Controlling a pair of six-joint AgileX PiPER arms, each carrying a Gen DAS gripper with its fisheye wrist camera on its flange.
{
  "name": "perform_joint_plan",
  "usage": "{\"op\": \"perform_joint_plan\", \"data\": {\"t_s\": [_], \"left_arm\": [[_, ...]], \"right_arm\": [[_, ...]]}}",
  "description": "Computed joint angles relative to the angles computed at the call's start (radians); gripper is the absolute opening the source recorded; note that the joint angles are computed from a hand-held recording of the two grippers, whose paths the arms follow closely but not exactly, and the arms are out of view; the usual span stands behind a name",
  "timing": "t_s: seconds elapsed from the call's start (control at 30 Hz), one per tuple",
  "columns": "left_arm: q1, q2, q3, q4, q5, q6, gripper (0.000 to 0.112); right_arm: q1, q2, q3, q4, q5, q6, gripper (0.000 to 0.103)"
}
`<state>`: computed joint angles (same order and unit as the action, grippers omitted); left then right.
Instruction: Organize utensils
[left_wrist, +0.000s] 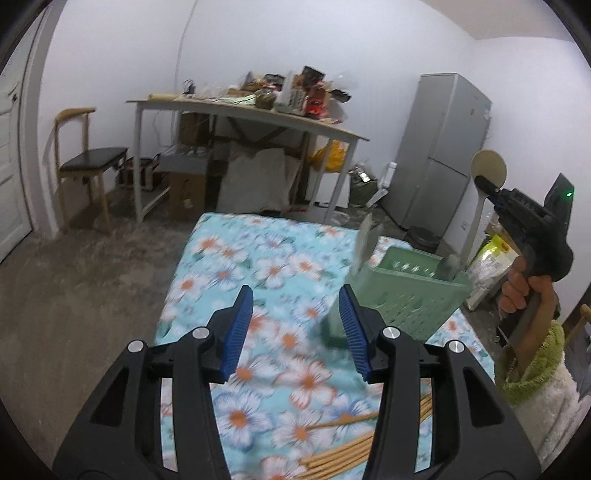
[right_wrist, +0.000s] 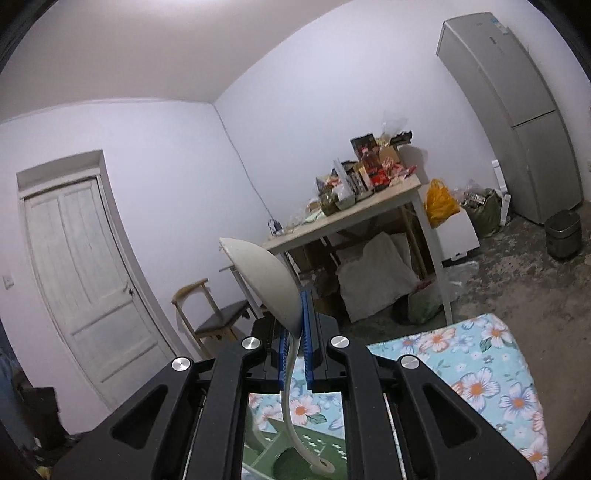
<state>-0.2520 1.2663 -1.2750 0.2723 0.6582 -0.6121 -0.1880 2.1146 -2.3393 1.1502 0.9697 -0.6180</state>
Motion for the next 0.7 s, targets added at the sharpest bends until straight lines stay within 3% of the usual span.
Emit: {"op": "perform_joint_plan", "data": {"t_s": [0.2, 0.27, 0.33, 0.43, 0.7], "left_arm": [[0.042, -0.053, 0.078, -0.030, 0.003, 0.011, 0.046], [0.045, -0.065, 0.093, -0.032, 0.003, 0.007, 0.047], [0.049, -0.073, 0.107, -0.037, -0.006, 0.009, 0.049], [0.044, -0.077, 0.117, -0.037, -0.015, 0.005, 0.050], [0.007, -0.080, 0.113, -0.040, -0.010, -0.013, 0.050]], "right_arm": [[0.018, 0.064, -0.011, -0.111, 0.067, 0.019, 0.011], [0.009, 0.033, 0.057, -0.110, 0.076, -0.013, 0.023], [-0.008, -0.022, 0.158, -0.096, 0.067, -0.061, 0.056], [-0.042, -0.080, 0.253, -0.075, 0.077, -0.101, 0.068], [-0.157, -0.199, 0.425, -0.003, 0.161, -0.139, 0.071]]}}
